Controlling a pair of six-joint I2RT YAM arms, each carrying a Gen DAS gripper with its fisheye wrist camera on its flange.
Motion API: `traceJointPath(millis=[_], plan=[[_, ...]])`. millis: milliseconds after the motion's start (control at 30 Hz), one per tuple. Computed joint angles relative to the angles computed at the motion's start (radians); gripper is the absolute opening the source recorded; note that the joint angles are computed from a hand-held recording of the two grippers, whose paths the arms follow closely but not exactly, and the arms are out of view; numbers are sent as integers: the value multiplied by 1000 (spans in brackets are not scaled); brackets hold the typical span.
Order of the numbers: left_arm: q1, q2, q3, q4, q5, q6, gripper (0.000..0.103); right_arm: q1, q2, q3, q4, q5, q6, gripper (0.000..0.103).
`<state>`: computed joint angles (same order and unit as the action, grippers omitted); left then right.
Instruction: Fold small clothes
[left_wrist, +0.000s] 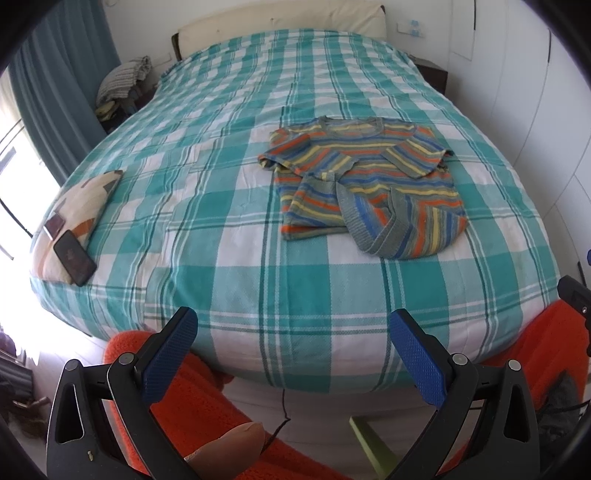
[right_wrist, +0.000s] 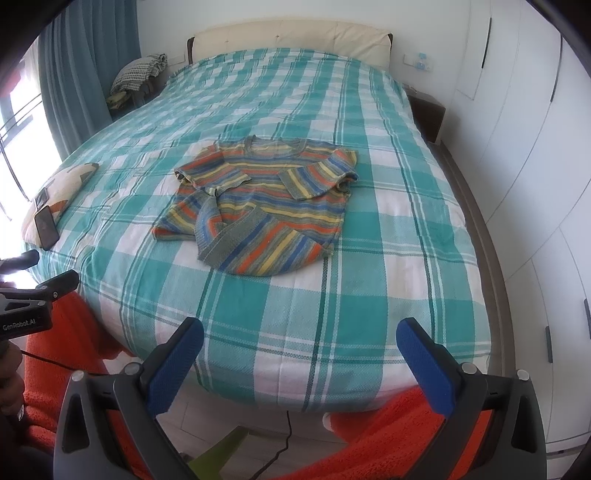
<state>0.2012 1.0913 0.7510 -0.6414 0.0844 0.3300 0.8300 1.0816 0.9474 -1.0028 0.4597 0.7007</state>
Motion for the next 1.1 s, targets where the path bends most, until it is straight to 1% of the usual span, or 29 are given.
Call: traceJointPath(millis=[300, 467, 933, 1100], plan=[[9, 14, 16, -28, 39, 4, 103, 5, 8, 6, -4, -1, 7, 103], [-8, -24, -8, -5, 2, 7, 103, 6, 15, 0, 3, -7, 9, 103], [5, -4, 8, -19, 14, 21, 103, 14, 19, -11, 13, -9, 21, 103], [15, 6, -5, 3, -8, 12, 103, 11, 16, -14, 16, -11, 14, 103]])
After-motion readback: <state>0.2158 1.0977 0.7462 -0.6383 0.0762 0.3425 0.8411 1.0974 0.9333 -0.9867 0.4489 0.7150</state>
